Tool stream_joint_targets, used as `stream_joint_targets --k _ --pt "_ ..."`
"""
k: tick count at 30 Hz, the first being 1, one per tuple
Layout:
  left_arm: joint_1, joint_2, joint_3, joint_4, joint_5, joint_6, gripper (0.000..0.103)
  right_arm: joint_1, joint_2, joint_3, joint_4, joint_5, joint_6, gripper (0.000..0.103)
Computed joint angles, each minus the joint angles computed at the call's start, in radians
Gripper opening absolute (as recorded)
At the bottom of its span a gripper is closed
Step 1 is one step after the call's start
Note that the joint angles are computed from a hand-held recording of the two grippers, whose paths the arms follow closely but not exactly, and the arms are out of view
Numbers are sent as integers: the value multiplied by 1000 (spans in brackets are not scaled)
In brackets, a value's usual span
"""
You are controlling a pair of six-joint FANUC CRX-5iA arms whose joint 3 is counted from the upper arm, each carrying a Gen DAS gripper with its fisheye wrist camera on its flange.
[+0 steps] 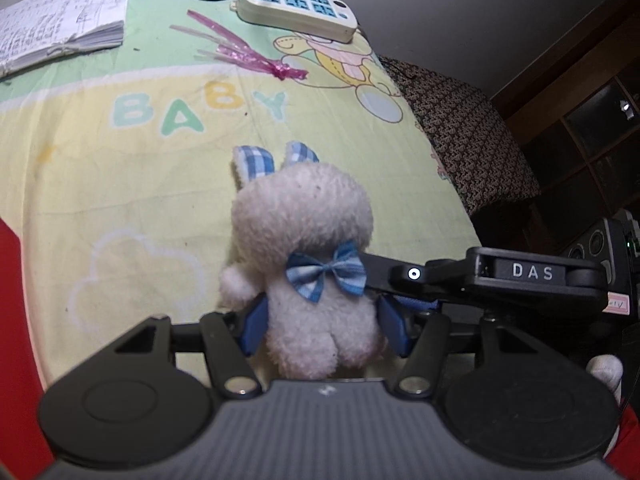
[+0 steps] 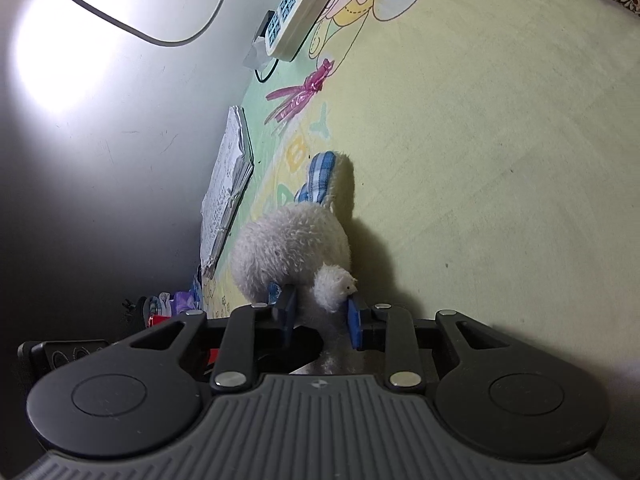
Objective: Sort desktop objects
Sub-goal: 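Lift the second grey bunny with both grippers toward the red box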
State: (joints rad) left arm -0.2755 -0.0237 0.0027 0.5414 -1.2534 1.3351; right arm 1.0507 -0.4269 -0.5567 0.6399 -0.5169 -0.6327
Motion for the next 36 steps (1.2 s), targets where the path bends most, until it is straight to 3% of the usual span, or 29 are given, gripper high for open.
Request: stream_joint_targets --k 7,15,22,28,36 --pt "10 -107 -76 -5 -101 -66 59 143 -66 15 -65 -110 33 28" --pt "69 -234 -177 -14 -253 -146 59 330 -47 85 -116 -247 78 29" --pt "165 -330 -228 -26 -335 -204 61 402 -7 123 -125 -242 100 29" --pt "239 -403 -253 -70 -344 -223 65 392 74 208 -209 -243 212 30" --pt "247 -426 -262 -79 -299 -266 70 450 106 268 -95 -408 256 51"
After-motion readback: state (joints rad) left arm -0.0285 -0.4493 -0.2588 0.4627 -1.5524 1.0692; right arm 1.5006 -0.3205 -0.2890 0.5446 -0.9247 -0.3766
